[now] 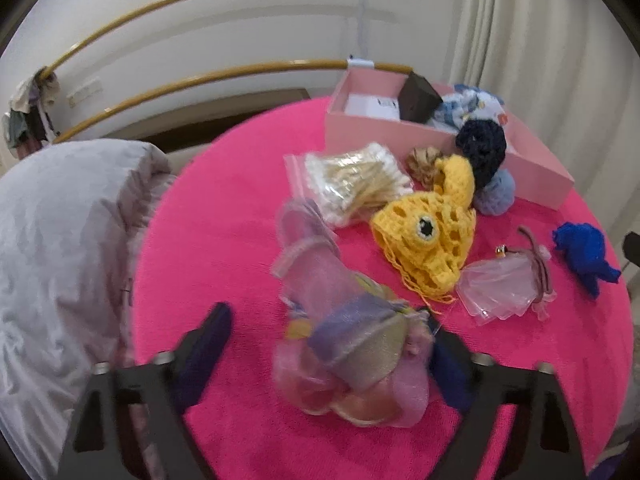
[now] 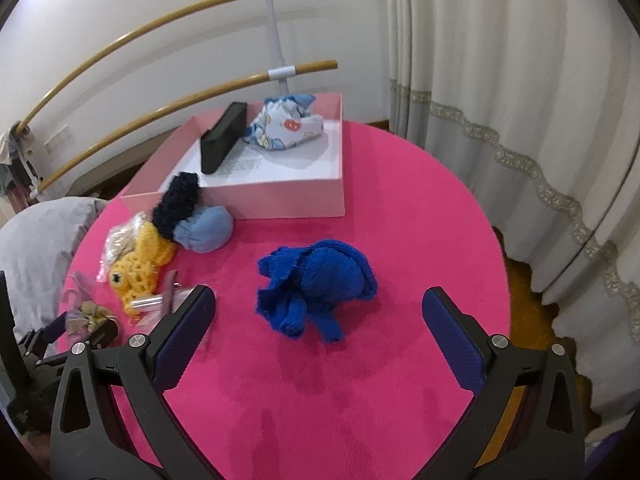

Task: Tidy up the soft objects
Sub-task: 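Grasp the pink tulle bow with the left tool while the right tool grasps the blue knitted toy, then carry the tulle bow with the left tool while the right tool carries the blue toy over the box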

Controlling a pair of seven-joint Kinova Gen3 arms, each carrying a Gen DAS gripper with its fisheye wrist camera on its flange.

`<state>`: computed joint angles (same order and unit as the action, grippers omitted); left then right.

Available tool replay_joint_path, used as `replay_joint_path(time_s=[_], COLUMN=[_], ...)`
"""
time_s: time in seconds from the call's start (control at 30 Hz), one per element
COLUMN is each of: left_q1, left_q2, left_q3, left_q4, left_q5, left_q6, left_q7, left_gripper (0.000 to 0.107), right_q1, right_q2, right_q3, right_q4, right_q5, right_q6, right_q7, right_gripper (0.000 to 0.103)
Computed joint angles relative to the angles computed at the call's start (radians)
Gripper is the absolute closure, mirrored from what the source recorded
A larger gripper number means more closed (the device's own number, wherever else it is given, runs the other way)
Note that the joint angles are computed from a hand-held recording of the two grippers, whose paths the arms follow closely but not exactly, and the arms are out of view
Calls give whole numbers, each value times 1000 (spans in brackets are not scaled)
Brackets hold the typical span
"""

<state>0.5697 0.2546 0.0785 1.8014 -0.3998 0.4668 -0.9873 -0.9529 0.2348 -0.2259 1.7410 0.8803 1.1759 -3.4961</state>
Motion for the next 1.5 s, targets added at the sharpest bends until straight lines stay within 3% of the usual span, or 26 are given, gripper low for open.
replay_joint_path(time_s=[0.1,0.33,0.37,0.43,0.6,1.1,1.5], left_q1=[24,23,29,40,41,-5,-96], left_q2=[21,38,36,28,-9,-154,-292], left_q3=[-25,-16,-20,-24,-19,65,174], left_q4=[-13,-30,-30,-26,2,73,124], left_q5=[4,-10,-13,-21,-45,-86,-39], left_q6=[-20,-22,-20,-14,-17,5,26], left_q7=[-25,-23,-18,-9,2,44,10], left_gripper=[48,60,61,62,64,66,66], right_q1=[36,93,94,94,63,-22,-79], right_q2=[12,56,62,80,62,-20,-51], right_q3=[13,51,57,67,82,-7,-62], right_q4=[12,17,15,6,41,36,26], right_q5=[-17,-50,-53,-71,-40,70,136], right_q6=[-56,-177,-184,-188,-203,-109,-32], right_q7=[20,104,114,130,87,-2,-56], right_gripper=[0,2,6,41,62,64,64])
